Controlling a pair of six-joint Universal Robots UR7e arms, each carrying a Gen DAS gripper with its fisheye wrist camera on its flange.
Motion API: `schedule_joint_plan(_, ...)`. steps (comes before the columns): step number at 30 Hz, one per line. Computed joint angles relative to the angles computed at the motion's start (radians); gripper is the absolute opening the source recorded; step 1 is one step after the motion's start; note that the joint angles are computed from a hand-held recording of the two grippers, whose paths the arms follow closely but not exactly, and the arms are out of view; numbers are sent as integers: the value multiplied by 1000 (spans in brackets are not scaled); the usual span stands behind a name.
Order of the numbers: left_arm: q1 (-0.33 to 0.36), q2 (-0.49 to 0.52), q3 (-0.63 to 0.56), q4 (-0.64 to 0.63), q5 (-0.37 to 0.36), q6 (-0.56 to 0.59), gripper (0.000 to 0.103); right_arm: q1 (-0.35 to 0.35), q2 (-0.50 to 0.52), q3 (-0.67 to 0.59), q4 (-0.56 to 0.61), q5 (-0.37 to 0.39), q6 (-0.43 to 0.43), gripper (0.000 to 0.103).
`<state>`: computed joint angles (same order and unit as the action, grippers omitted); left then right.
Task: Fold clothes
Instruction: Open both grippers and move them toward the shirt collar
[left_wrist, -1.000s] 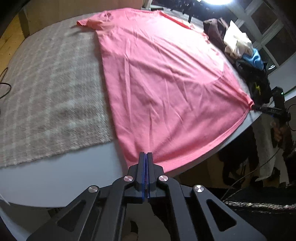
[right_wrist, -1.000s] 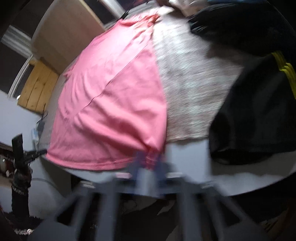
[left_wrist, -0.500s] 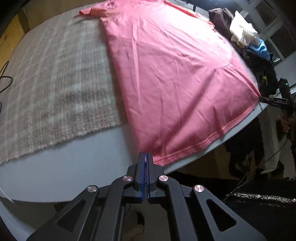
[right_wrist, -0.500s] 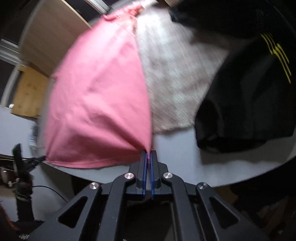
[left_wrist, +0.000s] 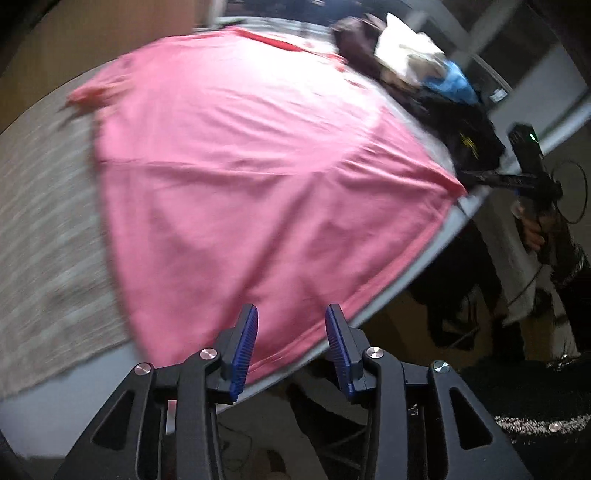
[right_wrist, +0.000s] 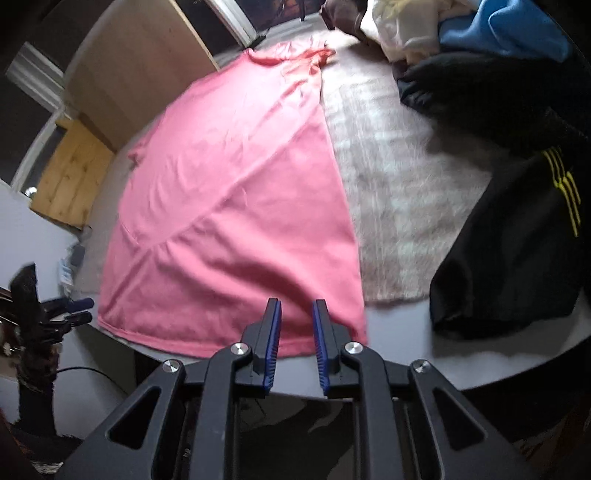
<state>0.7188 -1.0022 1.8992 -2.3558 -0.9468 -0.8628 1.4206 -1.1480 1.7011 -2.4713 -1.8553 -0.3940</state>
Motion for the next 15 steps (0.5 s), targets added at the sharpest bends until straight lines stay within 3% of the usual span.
schedule_joint_plan(4,27,49,-16,-132,-29,80,36,-3,-11,36,-60,54,-18,17)
schedule_joint_plan(8,65,93,-64,-122,-52,111,36,15,43,2,-53,26,3,17)
schedule_joint_plan(11,66,80,-64,-65,-54,76,37,33,66,-23,9,-19,16,17)
schedule_joint_plan(13,43,29,-6,-85,-20,21,37,48,50,-22,8,1,11,17)
schedule_joint_plan(15,9,-38,67,-93,36,-70,44,77,35,-33,-9,35,7,18)
